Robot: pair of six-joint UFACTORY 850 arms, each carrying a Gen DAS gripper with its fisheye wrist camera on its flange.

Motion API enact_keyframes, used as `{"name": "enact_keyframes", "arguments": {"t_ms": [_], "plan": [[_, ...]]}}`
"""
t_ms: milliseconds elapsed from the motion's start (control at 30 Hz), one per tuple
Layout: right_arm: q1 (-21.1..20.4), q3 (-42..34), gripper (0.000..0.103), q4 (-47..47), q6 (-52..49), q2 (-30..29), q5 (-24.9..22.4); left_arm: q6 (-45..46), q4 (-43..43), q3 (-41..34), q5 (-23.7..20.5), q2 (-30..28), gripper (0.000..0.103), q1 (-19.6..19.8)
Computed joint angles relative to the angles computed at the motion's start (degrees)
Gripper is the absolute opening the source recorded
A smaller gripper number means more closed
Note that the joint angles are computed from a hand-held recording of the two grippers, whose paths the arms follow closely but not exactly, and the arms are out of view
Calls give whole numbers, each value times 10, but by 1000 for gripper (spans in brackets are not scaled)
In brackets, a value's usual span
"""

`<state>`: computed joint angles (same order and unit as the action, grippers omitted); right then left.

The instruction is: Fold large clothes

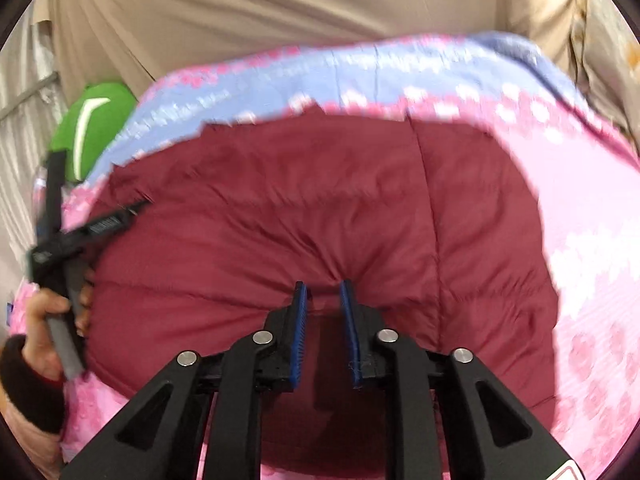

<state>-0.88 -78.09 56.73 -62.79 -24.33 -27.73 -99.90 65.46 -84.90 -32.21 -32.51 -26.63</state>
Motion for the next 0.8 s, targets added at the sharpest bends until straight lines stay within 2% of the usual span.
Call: {"name": "enact_keyframes", "arguments": {"t_ms": [200,300,400,467,567,700,800], "plan": [[-6,32,20,40,-33,28,-14,-12,5,6,-19,4,95,-6],[-1,45,20,43,-65,25,9,-14,6,7,-18,5,96,-7],[3,43,20,-7,-9,32,19,-8,-4,11,-25,12,96,-9],[3,46,20,-3,-17,46,20,-35,11,38,-15,36,96,-11],[5,40,21,46,-82,65,-2,-126,57,110,16,98,96,-12],[24,7,22,53,-102,53,-30,-227,106,222,86,193,96,-9],[43,-15,22,36,-85,33,-54,-245,99,283,61,248,96,-23]]}}
